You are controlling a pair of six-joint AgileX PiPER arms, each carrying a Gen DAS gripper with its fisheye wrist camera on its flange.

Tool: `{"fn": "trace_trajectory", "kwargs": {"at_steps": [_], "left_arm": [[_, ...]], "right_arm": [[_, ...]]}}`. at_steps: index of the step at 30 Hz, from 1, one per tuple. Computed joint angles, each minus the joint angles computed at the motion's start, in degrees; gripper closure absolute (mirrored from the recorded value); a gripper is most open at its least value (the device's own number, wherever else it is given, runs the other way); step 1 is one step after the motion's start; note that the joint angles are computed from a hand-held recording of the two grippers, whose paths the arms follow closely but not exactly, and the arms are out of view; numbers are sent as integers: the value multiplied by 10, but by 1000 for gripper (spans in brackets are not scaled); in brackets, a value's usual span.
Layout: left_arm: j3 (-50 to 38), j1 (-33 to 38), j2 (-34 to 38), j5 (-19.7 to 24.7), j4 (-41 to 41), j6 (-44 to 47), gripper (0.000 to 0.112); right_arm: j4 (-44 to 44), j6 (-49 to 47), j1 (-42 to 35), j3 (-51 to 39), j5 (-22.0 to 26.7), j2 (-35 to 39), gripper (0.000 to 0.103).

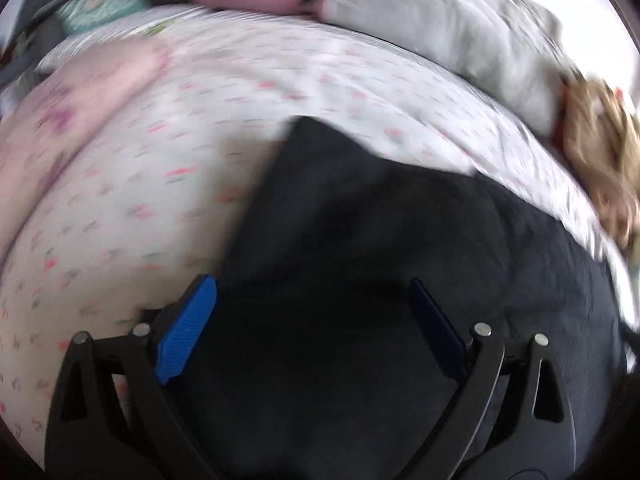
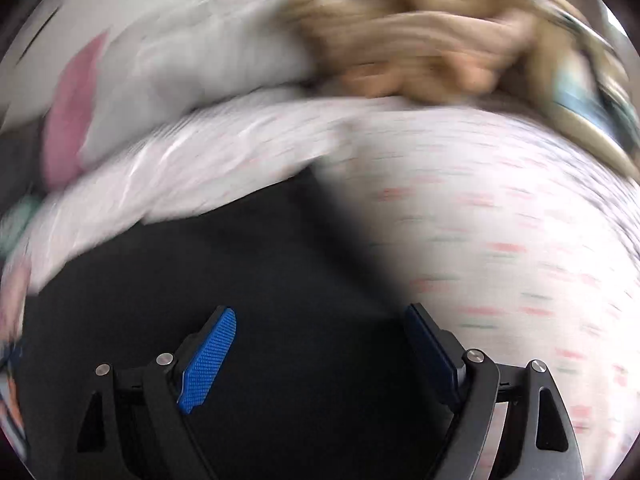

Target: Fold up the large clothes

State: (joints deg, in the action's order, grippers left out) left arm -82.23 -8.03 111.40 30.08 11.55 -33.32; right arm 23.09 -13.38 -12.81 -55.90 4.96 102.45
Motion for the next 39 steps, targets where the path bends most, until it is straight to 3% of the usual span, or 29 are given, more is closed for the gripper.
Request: {"fn": "trace_trajectory", "kwargs": {"at_steps": [1, 3, 5, 7, 9, 11, 14, 16, 19, 23, 26, 30, 33, 37, 39], "left_arm": [[3, 20, -6, 18, -26, 8, 16], [25, 38, -36, 7, -93, 57, 16], [49, 28, -78, -10, -103, 83, 16], [87, 6, -127, -39, -161, 161, 16], [116, -12, -156, -42, -252, 270, 15], [118, -36, -149, 0, -288, 334, 15], [87, -54, -93, 80, -222, 305, 15], [104, -62, -102, 70, -191, 327, 15], [92, -60, -120, 122, -145, 285, 15], [87, 8, -172, 177, -223, 220, 15], [112, 40, -219, 183, -255, 158, 15], [161, 4, -286, 188, -150, 46, 15], [226, -22, -324, 169, -107, -61, 15], [291, -14, -331, 139, -152, -79, 15], [295, -45, -330, 134, -93, -149, 15]], "right_arm": [[35, -26, -19, 6, 17, -18, 21], [37, -53, -35, 30, 12, -52, 20], [84, -124, -19, 60, 14, -105, 19], [190, -239, 3, 86, 28, -147, 19], [238, -296, 30, 97, 63, -167, 18], [195, -276, 52, 94, 103, -155, 18], [78, -187, 53, 79, 138, -93, 18], [86, -200, 16, 80, 156, -73, 18], [72, -159, -4, 92, 165, -112, 18], [111, -152, -19, 111, 219, -184, 18], [145, -173, -24, 129, 244, -241, 18], [138, -157, 4, 134, 263, -289, 18], [135, -149, 49, 126, 240, -289, 18], [97, -112, 124, 121, 207, -263, 18], [54, -77, 153, 118, 200, -251, 18]]}}
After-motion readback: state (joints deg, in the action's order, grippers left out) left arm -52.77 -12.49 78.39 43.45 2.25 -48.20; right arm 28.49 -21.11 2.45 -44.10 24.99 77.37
